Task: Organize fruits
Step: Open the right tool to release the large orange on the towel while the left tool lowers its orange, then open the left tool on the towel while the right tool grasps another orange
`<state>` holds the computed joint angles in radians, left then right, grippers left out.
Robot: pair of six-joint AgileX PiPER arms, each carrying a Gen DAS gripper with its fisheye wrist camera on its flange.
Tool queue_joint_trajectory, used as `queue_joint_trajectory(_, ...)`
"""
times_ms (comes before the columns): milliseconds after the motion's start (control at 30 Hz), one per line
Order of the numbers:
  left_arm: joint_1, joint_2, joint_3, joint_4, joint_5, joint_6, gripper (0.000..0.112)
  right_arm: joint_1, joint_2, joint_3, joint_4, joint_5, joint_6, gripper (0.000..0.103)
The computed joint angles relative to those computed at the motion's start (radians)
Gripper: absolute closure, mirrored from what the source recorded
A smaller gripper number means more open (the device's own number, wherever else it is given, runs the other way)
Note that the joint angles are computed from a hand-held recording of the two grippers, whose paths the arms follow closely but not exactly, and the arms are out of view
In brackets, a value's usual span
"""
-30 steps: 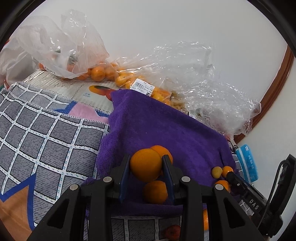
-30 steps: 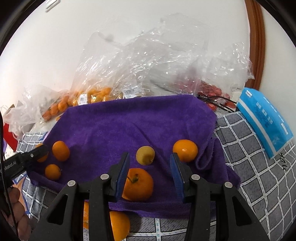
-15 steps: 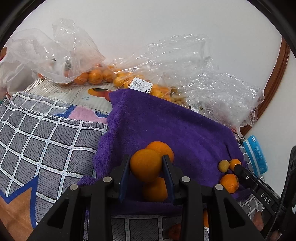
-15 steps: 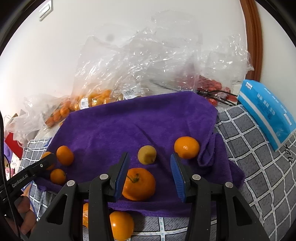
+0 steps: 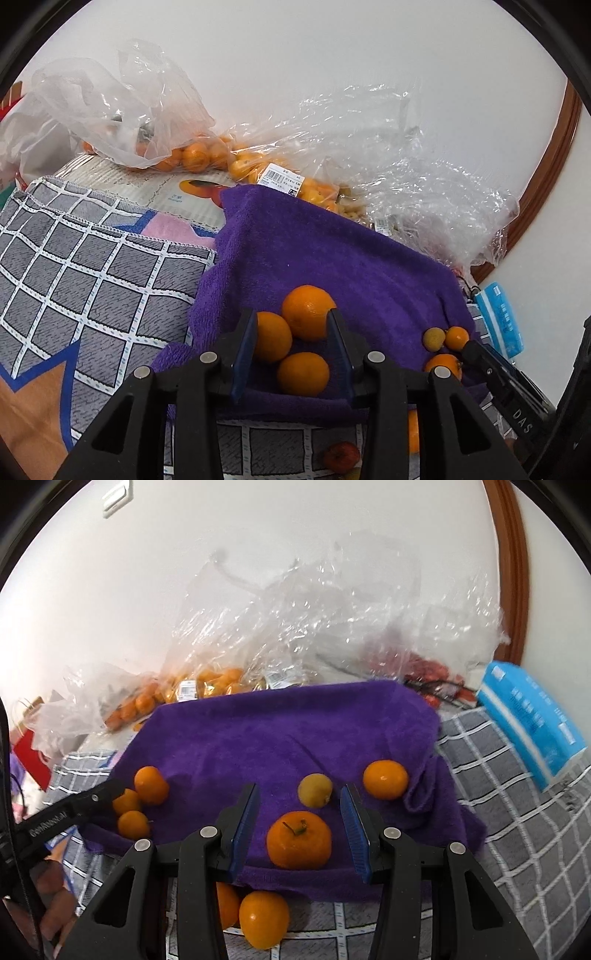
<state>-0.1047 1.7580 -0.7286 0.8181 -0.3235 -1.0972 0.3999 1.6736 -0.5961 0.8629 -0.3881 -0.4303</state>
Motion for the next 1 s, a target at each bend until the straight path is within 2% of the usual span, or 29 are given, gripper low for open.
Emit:
queue_joint_trajectory(100, 0.003, -0.016, 0.013, -0.002, -0.013, 0.0, 0.073, 0.031, -0.019, 0.001, 0.152, -0.009, -0.151, 0.057)
queue_joint_trajectory(200, 0.005, -0.027, 0.022, -0.007, -0.023, -0.003, 0.072, 0.046, -0.044, 0.023, 0.224, 0.006, -0.209, 0.057)
queue_joint_trajectory(333, 0.012, -0.039, 0.029, 0.022, -0.035, -0.04, 0.071, 0.085, -0.077, 0.077, 0.258, -0.008, -0.195, 0.057)
queue_joint_trajectory(533, -0.002, -0.047, 0.041, -0.058, -0.027, 0.032, 0.071, 0.16, -0.057, 0.136, 0.238, -0.048, -0.066, 0.057)
queue_joint_trajectory(767, -0.006, -0.043, 0.038, -0.075, -0.02, 0.05, 0.07, 0.237, 0.003, 0.12, 0.352, -0.119, -0.113, 0.057)
queue_joint_trajectory(900, 0.001, -0.045, 0.041, -0.073, -0.03, 0.045, 0.07, 0.21, 0.028, 0.087, 0.335, -0.058, -0.126, 0.055)
queue_joint_trajectory(1000, 0.013, -0.045, 0.042, -0.047, -0.04, 0.017, 0.07, 0.224, 0.042, 0.074, 0.353, -0.075, -0.135, 0.055)
